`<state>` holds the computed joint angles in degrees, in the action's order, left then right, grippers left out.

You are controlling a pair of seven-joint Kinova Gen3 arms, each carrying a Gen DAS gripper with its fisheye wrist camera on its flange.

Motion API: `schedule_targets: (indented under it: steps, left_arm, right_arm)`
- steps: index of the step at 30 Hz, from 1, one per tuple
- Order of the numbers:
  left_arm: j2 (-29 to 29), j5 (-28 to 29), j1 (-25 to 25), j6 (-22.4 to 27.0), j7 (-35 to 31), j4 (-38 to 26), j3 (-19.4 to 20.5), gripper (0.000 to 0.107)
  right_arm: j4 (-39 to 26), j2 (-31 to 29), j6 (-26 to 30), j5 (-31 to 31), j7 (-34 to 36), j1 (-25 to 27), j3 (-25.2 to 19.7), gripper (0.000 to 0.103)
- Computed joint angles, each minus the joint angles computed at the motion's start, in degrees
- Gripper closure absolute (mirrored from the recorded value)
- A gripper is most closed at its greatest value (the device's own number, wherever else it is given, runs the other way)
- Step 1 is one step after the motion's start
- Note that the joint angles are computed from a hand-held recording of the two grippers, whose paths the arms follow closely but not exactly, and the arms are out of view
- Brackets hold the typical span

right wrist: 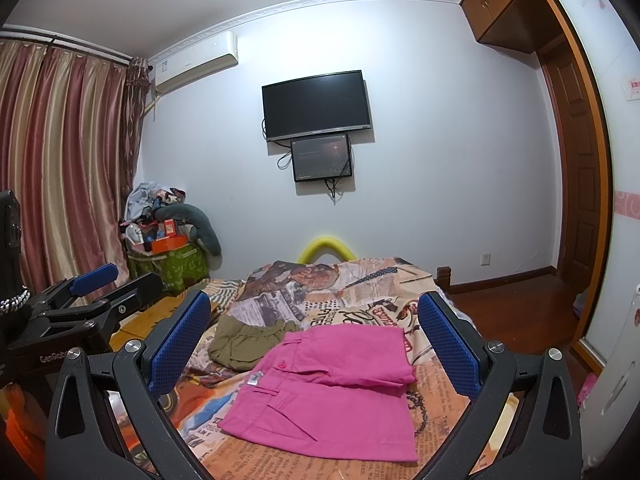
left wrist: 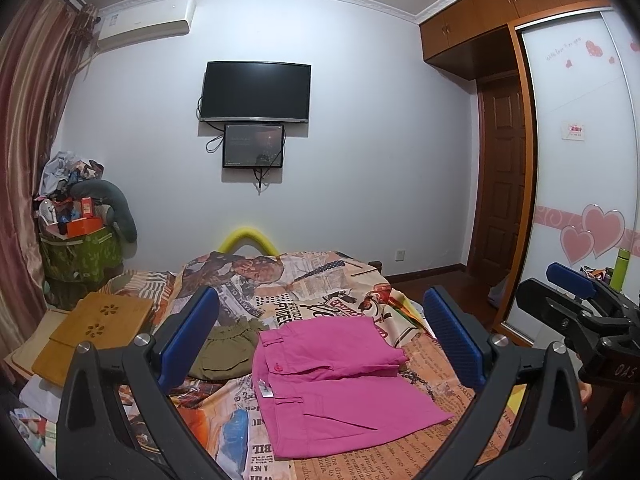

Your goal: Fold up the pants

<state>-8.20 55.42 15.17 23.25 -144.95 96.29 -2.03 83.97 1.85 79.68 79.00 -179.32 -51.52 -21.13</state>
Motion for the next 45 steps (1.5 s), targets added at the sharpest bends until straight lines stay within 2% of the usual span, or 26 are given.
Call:
schedule_targets:
  steps: [45]
  left_arm:
    - [0.6, -2.6, 0.1, -0.9, 2.8, -0.5, 0.9, 0.004]
  right_arm:
    - [0.3, -0.3, -0.8, -0.5, 0.9, 1.1, -0.1, 0.000]
